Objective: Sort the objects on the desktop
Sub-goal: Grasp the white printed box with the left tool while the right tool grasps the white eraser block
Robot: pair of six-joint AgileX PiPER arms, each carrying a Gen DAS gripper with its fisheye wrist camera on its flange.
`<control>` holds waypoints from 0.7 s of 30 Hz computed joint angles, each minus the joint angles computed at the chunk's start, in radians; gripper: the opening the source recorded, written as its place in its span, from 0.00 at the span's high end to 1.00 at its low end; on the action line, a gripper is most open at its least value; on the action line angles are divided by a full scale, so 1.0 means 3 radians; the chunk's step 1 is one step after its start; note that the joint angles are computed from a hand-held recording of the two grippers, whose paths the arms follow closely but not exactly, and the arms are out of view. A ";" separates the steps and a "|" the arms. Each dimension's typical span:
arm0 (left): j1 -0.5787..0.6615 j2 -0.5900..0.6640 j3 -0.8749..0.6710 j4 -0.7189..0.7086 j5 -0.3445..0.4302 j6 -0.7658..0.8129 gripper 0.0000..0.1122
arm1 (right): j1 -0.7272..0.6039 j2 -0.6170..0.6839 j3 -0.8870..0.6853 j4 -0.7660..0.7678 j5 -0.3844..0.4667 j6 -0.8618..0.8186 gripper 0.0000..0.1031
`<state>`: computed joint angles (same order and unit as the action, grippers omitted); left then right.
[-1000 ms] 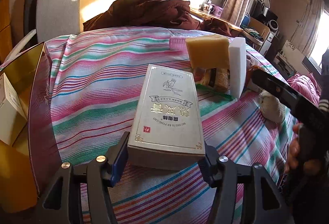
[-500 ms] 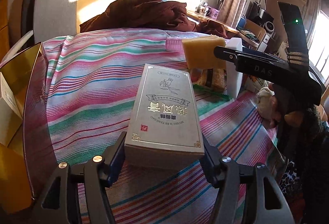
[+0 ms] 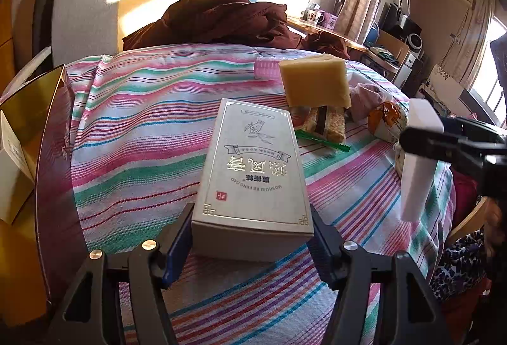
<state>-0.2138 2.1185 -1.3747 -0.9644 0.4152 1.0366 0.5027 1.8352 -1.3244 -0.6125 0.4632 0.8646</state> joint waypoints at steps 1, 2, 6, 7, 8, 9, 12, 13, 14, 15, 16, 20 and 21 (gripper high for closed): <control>0.0003 -0.0005 0.0001 0.0005 0.0011 -0.0002 0.41 | 0.0009 0.0027 -0.0055 0.0274 0.0103 -0.0250 0.36; 0.0009 -0.0008 -0.0005 0.0021 0.0033 -0.0022 0.41 | 0.0019 0.0058 -0.0105 0.0482 0.0200 -0.0436 0.36; 0.0043 -0.0030 -0.0016 0.0032 0.0118 -0.0080 0.41 | 0.0006 0.0169 -0.0126 0.0585 0.0128 -0.0437 0.18; 0.0051 -0.0038 -0.0012 0.0026 0.0133 -0.0086 0.41 | -0.0014 0.0181 -0.0105 0.0592 0.0042 -0.0420 0.18; 0.0056 -0.0055 0.0009 -0.0030 0.0132 -0.0034 0.41 | -0.0043 0.0186 -0.0079 0.0603 -0.0040 -0.0404 0.18; 0.0059 -0.0077 0.0039 -0.0110 0.0125 0.0047 0.41 | -0.0072 0.0176 -0.0035 0.0603 -0.0113 -0.0368 0.16; 0.0048 -0.0118 0.0093 -0.0255 0.0101 0.0187 0.41 | -0.0161 0.0067 0.0193 0.0660 -0.0370 -0.0358 0.15; 0.0044 -0.0132 0.0113 -0.0294 0.0093 0.0225 0.41 | -0.0179 0.0008 0.0304 0.0654 -0.0463 -0.0352 0.14; 0.0036 -0.0143 0.0130 -0.0314 0.0080 0.0251 0.41 | -0.0186 -0.0044 0.0413 0.0597 -0.0540 -0.0301 0.13; 0.0026 -0.0152 0.0147 -0.0329 0.0063 0.0275 0.41 | -0.0192 -0.0092 0.0525 0.0539 -0.0629 -0.0257 0.12; 0.0019 -0.0157 0.0155 -0.0342 0.0056 0.0295 0.41 | -0.0194 -0.0121 0.0614 0.0468 -0.0711 -0.0199 0.12; -0.0006 -0.0138 0.0101 -0.0209 0.0048 0.0236 0.41 | -0.0174 -0.0108 0.0779 0.0209 -0.0962 -0.0058 0.12; -0.0009 -0.0125 0.0069 -0.0166 0.0061 0.0201 0.41 | -0.0169 -0.0080 0.0779 0.0247 -0.1000 -0.0145 0.12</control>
